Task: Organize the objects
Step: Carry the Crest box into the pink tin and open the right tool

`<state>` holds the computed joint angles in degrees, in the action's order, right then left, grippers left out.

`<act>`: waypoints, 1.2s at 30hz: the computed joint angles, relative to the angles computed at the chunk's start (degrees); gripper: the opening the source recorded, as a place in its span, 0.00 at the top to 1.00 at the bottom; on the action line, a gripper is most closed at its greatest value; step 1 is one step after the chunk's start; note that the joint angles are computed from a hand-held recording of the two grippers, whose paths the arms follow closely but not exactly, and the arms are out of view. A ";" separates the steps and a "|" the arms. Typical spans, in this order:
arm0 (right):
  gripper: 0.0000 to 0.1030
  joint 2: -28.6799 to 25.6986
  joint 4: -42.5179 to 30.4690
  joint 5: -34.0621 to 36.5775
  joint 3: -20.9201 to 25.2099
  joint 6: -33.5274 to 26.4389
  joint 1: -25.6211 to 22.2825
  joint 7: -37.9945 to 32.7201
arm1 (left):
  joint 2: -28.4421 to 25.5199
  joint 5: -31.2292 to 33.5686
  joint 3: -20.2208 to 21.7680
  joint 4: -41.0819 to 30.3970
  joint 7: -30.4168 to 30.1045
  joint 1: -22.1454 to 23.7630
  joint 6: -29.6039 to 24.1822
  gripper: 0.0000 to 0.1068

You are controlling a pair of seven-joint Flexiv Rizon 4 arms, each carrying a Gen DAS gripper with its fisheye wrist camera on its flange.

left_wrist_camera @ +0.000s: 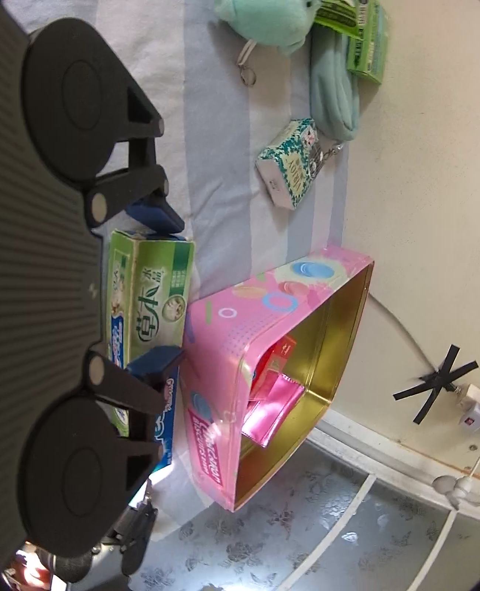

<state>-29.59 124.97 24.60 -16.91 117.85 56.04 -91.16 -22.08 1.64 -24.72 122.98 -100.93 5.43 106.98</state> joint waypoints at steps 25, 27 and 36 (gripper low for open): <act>0.39 -6.09 -14.38 11.65 -1.54 4.66 -11.09 -5.05 | -12.52 -8.87 27.97 -29.03 6.50 -31.03 -12.56 0.35; 0.39 -5.87 -13.56 10.16 2.33 7.57 -13.83 -2.39 | -11.08 -8.36 26.97 -26.79 7.32 -30.47 -10.37 0.35; 0.35 -4.18 -8.27 1.22 17.46 21.72 -20.95 1.95 | -1.19 -8.91 23.47 -7.90 8.96 -26.17 4.33 0.34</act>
<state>-33.77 116.70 25.82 0.55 139.57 35.09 -89.21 -23.27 -7.27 -1.26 115.08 -91.97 -20.74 111.31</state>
